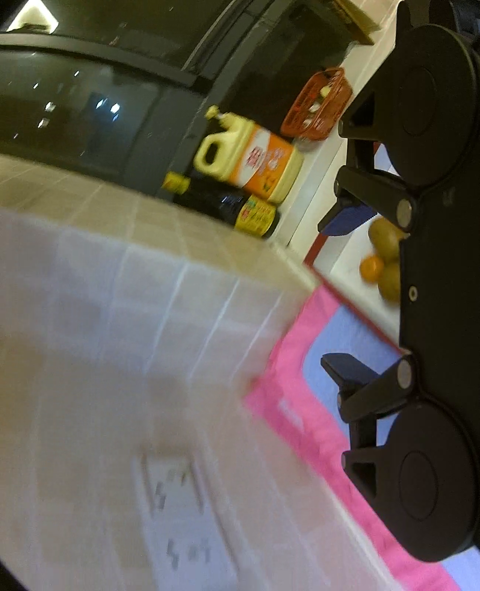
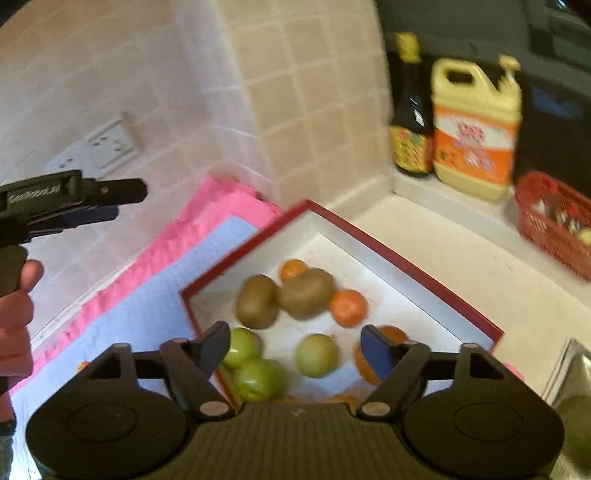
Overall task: Organize fruits
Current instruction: 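Move both open tools back over the two tangerines on the mat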
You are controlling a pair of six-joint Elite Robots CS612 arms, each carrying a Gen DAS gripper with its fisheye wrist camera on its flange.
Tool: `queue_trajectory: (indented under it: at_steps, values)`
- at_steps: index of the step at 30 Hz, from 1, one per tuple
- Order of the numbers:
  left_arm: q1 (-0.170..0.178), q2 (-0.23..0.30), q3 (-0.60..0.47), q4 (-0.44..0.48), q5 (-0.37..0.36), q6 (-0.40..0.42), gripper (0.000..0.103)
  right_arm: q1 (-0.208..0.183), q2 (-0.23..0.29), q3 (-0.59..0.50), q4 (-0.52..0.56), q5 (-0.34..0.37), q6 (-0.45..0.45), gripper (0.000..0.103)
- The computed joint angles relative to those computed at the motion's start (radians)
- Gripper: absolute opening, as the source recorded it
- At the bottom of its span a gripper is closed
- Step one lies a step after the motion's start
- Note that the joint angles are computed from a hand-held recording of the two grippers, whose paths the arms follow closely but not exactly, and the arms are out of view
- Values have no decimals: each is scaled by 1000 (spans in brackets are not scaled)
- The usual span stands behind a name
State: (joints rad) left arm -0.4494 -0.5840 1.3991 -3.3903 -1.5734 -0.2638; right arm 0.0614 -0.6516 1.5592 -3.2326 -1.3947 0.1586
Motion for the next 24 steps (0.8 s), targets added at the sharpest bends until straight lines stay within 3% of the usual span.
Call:
queue_trajectory:
  at_steps: [5,11,24]
  values:
    - [14,-76,142,-119,100,-20,84,29,-3,-13,-11,46,-27,93]
    - [32,-144,264,-192,201,-43,84,67,-3,-37,25,129,-68,93]
    - [70,-191,399,-234,291,-127,85,141,7,-68,100,194,-167,93]
